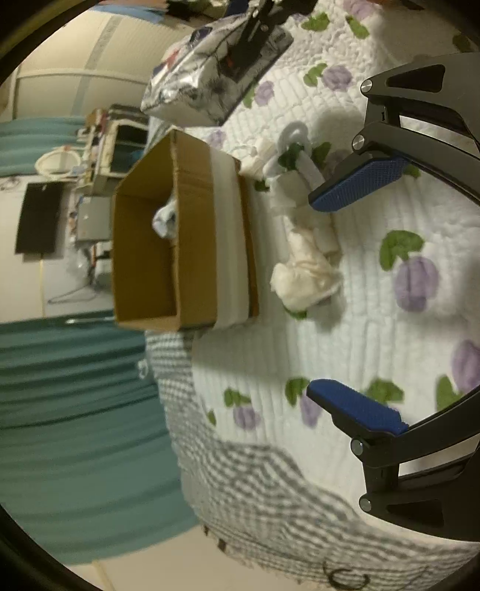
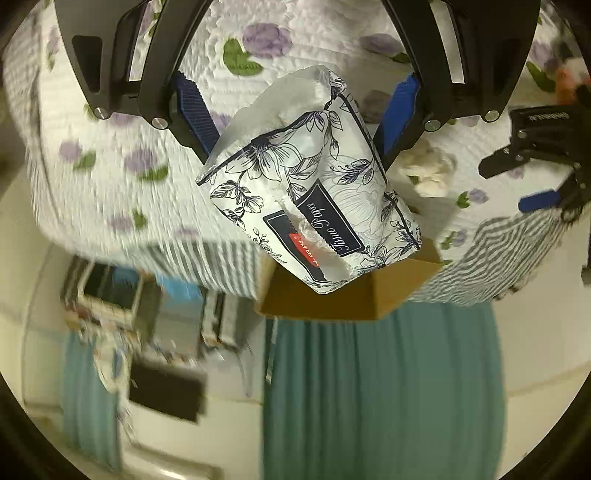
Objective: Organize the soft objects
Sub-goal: 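Grasp the white lace cloth with the left tool while the right tool holds the tissue pack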
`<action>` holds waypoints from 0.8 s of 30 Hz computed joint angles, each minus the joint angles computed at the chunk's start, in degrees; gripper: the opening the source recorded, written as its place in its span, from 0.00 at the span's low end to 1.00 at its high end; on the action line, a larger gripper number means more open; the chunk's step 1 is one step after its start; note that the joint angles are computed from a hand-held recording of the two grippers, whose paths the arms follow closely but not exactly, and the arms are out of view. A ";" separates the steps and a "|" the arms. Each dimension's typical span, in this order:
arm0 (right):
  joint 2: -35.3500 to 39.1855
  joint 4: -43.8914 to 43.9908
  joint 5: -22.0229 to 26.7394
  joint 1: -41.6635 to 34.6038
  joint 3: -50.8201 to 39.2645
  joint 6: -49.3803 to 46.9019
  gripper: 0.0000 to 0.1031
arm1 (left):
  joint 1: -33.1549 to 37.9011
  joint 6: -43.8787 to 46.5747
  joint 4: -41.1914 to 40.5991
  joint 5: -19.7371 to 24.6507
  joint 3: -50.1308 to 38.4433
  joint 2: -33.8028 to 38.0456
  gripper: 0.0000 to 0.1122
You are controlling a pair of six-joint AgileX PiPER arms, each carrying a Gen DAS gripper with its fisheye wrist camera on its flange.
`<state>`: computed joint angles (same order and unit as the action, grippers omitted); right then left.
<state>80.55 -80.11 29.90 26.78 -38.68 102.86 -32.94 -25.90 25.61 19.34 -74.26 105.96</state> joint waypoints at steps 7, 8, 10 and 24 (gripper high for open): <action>3.06 -0.23 -0.79 -4.15 0.56 1.40 0.78 | 0.70 8.55 -7.49 0.17 -7.53 9.09 0.82; 3.85 -0.49 -0.86 -4.60 0.48 1.51 0.78 | 0.62 7.71 -6.72 0.79 -8.71 10.44 0.82; 5.92 1.00 -0.22 -4.59 -0.79 0.00 0.78 | 0.84 7.71 -7.82 2.56 -11.32 13.05 0.82; 8.05 2.41 -0.25 -3.79 -1.76 -1.81 0.78 | 2.86 21.00 -22.91 0.34 -8.12 11.61 0.30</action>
